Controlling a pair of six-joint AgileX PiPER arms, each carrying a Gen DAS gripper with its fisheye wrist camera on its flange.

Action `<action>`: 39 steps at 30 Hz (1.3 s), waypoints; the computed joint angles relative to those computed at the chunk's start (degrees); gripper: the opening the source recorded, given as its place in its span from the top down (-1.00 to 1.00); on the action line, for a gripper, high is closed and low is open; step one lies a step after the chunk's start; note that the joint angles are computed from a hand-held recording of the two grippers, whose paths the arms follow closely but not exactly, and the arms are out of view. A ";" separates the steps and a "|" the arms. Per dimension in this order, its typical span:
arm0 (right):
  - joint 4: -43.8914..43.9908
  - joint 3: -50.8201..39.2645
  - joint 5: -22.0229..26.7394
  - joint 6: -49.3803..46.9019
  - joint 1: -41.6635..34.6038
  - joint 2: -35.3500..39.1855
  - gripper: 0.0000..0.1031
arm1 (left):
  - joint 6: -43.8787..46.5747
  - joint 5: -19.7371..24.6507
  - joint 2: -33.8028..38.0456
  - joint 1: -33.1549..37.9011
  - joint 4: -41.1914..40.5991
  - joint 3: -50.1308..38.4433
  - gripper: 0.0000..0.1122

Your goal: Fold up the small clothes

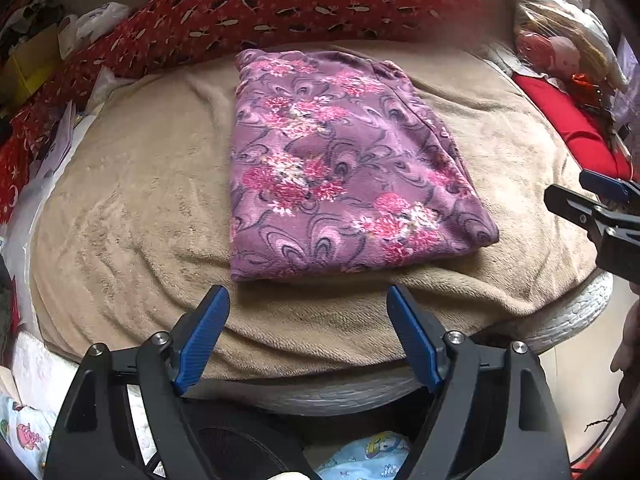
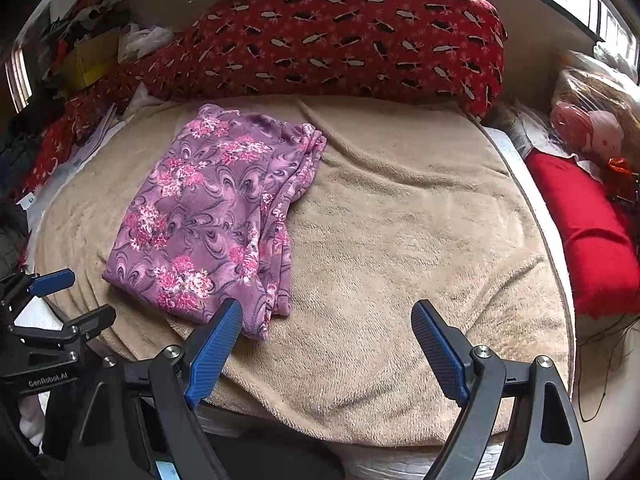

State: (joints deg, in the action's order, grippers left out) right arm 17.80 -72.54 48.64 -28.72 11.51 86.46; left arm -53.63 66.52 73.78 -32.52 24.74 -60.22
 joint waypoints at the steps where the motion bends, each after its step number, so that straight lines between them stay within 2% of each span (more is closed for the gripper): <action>1: 0.29 -0.08 0.20 -0.10 -0.18 0.03 -0.70 | -0.10 0.12 -0.02 -0.28 0.07 -0.13 -0.45; 24: 4.05 0.70 -0.55 -3.78 -2.41 -0.79 -0.71 | -1.84 2.23 0.28 -3.00 0.32 -2.26 -0.45; 32: 8.21 2.30 -2.43 -8.33 -3.89 -1.30 -0.79 | -3.31 2.67 0.30 -2.67 0.19 -2.08 -0.45; 39: 7.15 2.98 -3.97 -7.72 -2.96 -1.44 -0.82 | -4.76 3.01 -0.30 -2.01 -0.04 -1.16 -0.45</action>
